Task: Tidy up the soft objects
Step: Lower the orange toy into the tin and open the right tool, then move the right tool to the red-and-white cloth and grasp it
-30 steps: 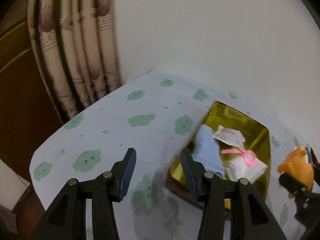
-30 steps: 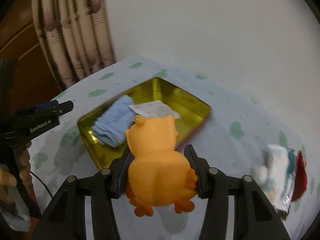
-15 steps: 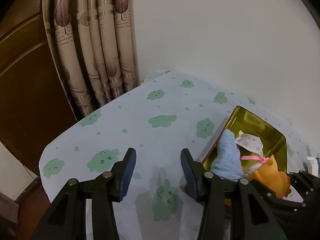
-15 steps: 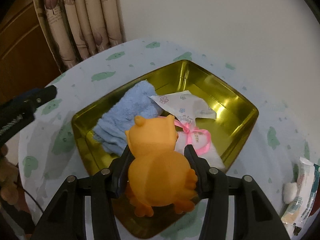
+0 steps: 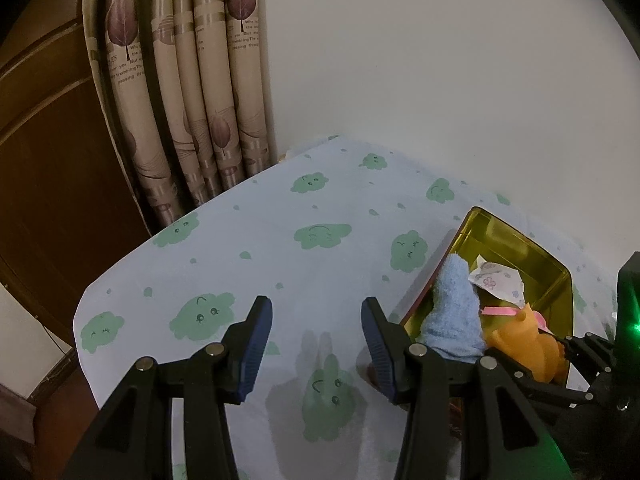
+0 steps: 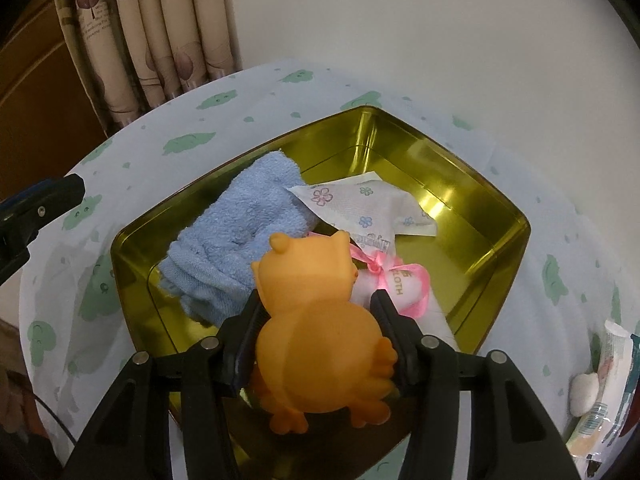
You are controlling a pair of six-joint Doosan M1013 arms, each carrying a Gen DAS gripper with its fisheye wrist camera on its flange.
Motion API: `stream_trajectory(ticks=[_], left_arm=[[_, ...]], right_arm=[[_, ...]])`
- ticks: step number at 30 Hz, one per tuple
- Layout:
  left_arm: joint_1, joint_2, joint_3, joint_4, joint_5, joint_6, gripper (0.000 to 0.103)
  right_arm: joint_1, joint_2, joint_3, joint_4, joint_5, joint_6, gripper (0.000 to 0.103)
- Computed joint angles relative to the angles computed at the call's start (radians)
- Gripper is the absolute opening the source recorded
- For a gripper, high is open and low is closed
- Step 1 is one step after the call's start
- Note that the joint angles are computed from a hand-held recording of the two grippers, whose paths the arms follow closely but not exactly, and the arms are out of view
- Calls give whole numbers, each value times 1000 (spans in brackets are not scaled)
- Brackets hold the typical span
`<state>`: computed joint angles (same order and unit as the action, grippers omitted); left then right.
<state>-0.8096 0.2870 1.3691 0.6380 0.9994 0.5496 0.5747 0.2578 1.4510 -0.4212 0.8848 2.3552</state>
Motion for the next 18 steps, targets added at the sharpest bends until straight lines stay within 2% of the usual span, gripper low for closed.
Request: stream_trajectory(ticks=[4,6,18], left_arm=[[-1,1,-1,1,5,2,47],[0,1,-2,-5,4,9,47],[10,1,-4,-43,-5,17,48]], right_arm=[[7,-5,5,-30,-7,25,71],[10,-9,8,-35,-14,31,73],[45,-71,42,-120,-33,108,78]])
